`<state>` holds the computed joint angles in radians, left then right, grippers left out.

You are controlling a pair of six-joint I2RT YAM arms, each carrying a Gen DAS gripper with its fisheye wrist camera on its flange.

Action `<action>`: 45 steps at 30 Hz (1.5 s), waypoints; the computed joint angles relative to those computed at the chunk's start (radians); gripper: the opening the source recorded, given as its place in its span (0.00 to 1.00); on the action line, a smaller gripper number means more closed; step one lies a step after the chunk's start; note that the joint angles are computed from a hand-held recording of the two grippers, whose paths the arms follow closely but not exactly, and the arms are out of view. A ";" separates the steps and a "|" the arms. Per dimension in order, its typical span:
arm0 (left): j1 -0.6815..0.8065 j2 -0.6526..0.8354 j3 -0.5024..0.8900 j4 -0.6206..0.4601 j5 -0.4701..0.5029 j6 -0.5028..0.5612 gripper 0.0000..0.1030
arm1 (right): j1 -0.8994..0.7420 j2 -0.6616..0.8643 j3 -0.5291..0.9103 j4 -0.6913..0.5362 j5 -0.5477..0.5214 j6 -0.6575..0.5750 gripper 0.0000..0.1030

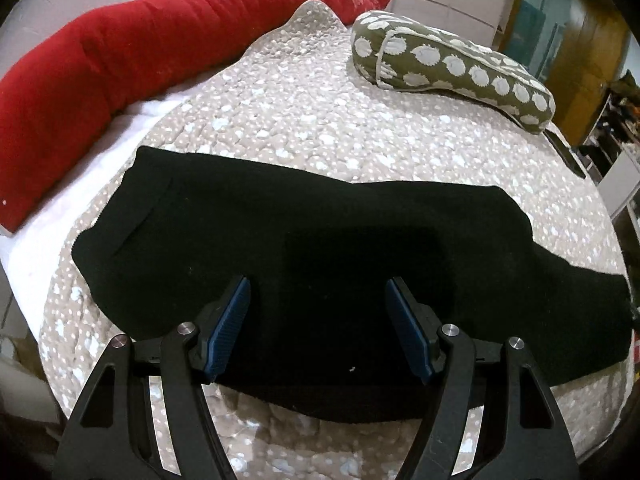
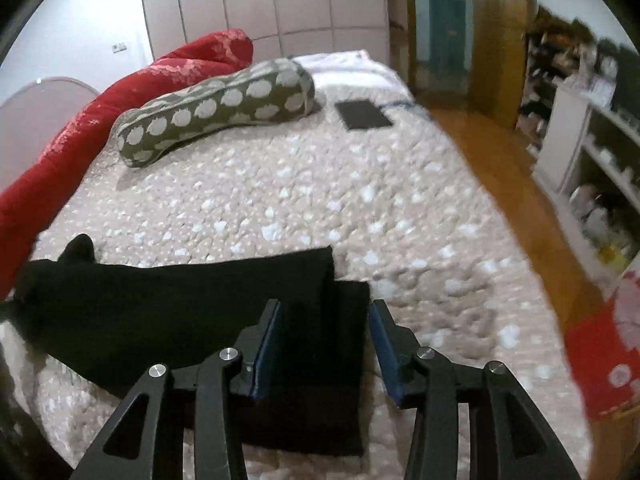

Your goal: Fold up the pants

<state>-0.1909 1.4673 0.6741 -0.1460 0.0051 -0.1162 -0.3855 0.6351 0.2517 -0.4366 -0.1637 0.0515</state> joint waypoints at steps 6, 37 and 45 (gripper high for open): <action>0.018 -0.008 0.022 -0.027 0.008 0.002 0.68 | 0.103 0.035 -0.029 0.088 0.041 0.035 0.07; -0.214 0.170 0.146 0.039 -0.084 -0.031 0.68 | 0.333 0.028 -0.002 0.070 0.166 0.183 0.42; -0.219 0.227 0.195 0.033 -0.092 -0.021 0.75 | 0.232 0.222 -0.017 0.235 0.106 0.165 0.42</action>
<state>-0.4097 1.6938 0.8694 -0.1131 -0.0871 -0.1377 -0.1539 0.8567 0.2350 -0.2019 -0.0577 0.2165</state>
